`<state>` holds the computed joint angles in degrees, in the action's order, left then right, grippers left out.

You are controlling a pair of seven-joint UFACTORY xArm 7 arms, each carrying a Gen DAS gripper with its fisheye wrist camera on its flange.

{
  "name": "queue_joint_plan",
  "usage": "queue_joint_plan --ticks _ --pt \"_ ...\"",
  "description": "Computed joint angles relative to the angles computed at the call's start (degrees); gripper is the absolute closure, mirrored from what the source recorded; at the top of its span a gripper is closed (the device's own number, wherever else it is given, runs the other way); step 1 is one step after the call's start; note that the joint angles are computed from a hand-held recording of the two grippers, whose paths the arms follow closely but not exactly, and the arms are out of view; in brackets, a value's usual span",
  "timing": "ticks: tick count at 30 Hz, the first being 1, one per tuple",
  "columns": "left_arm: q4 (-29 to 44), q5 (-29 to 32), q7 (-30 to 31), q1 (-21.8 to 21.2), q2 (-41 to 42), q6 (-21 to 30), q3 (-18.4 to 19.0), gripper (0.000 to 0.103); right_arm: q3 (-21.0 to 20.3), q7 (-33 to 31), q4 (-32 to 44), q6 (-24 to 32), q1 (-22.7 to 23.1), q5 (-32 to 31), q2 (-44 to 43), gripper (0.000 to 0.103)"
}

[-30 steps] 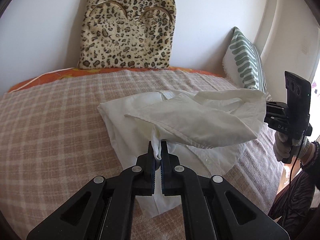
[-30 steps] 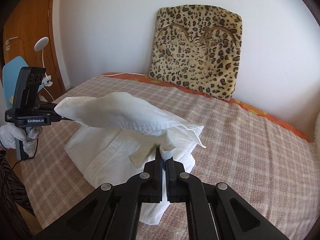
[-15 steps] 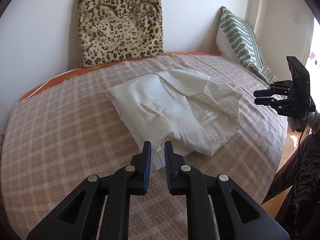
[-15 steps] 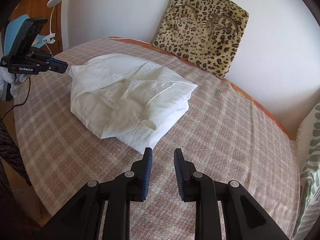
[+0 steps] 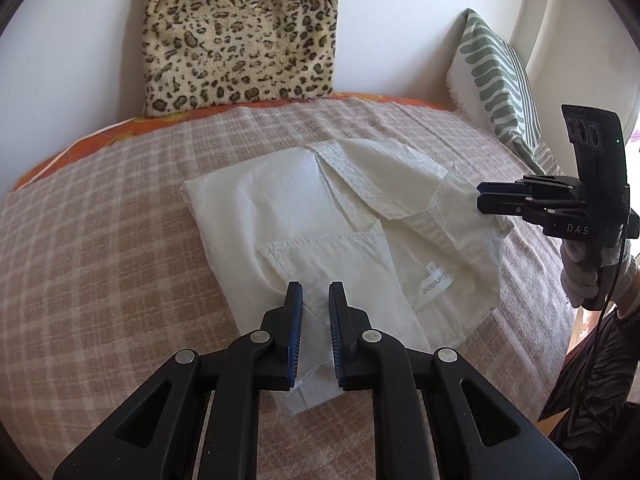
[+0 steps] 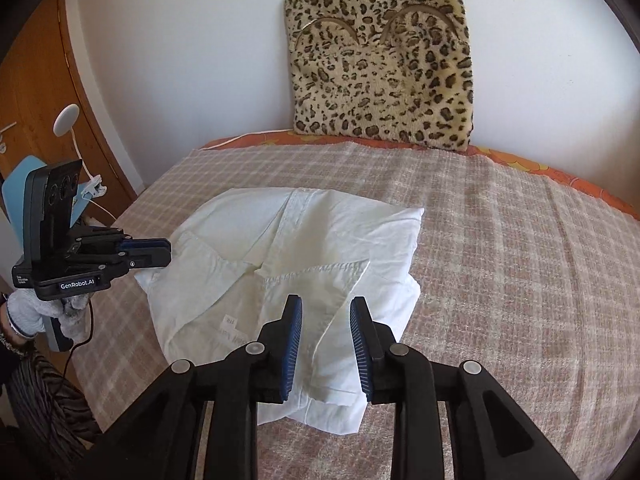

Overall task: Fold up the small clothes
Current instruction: 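Open the left gripper and release the folded shirt onto the bedspread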

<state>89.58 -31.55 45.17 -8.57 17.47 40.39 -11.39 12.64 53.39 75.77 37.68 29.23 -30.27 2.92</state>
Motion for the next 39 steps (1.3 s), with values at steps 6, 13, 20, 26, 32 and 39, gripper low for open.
queue_joint_plan --ticks 6,13,20,26,32,39 --pt "-6.6 -5.1 6.0 2.7 -3.1 0.7 -0.1 0.091 0.4 -6.3 -4.3 4.8 -0.3 7.6 -0.8 0.076" --pt "-8.8 -13.3 7.6 4.7 -7.7 6.2 2.6 0.085 1.1 -7.4 -11.5 -1.8 -2.1 11.3 -7.6 0.075" --pt "-2.2 -19.5 -3.4 6.8 -1.3 12.2 3.7 0.074 2.5 -3.4 -9.6 -9.0 -4.4 9.7 -7.1 0.065" --pt "-0.9 -19.2 -5.3 7.1 0.7 13.7 2.0 0.089 2.4 -6.3 -6.5 -12.9 -2.6 13.8 -2.7 0.065" --pt "-3.9 -15.8 -3.4 5.3 -1.4 7.6 1.9 0.102 5.1 -16.8 -1.8 -16.0 -0.9 29.1 5.6 0.063" --pt "-3.4 -16.4 -2.5 5.5 -1.3 7.8 1.7 0.102 -0.5 -14.1 9.9 -8.6 8.1 22.4 15.4 0.065"
